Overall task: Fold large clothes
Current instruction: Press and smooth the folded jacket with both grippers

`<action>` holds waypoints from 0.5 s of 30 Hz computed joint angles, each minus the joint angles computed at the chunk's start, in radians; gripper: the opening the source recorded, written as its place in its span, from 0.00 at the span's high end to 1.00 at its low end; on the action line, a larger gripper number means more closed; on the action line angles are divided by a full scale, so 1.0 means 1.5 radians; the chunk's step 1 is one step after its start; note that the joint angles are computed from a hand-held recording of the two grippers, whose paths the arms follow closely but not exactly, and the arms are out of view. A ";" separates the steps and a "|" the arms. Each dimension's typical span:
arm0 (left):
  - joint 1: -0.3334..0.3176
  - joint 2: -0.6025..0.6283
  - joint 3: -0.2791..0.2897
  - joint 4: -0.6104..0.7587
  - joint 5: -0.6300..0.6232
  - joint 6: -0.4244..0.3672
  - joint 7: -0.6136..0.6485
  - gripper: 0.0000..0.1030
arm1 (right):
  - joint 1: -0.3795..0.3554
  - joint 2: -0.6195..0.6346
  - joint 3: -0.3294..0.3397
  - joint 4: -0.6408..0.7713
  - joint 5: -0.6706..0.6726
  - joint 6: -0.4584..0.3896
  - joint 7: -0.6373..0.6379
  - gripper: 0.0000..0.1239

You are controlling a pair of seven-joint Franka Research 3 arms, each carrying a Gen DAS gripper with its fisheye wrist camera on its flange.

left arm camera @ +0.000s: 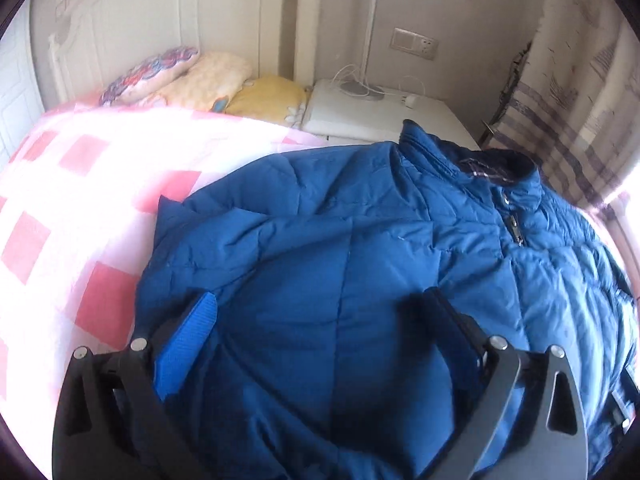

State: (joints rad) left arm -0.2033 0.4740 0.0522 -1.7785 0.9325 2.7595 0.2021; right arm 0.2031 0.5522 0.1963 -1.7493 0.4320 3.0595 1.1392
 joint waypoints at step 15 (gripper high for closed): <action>-0.010 0.007 0.003 0.010 0.047 -0.021 -0.047 0.01 | 0.157 0.162 -0.157 0.279 -0.195 -0.144 0.142 0.44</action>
State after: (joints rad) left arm -0.2182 0.4839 0.0570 -1.7631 1.0024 2.7278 0.1313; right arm 0.4379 0.7959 -0.0399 -1.3301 0.1398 2.8432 1.3521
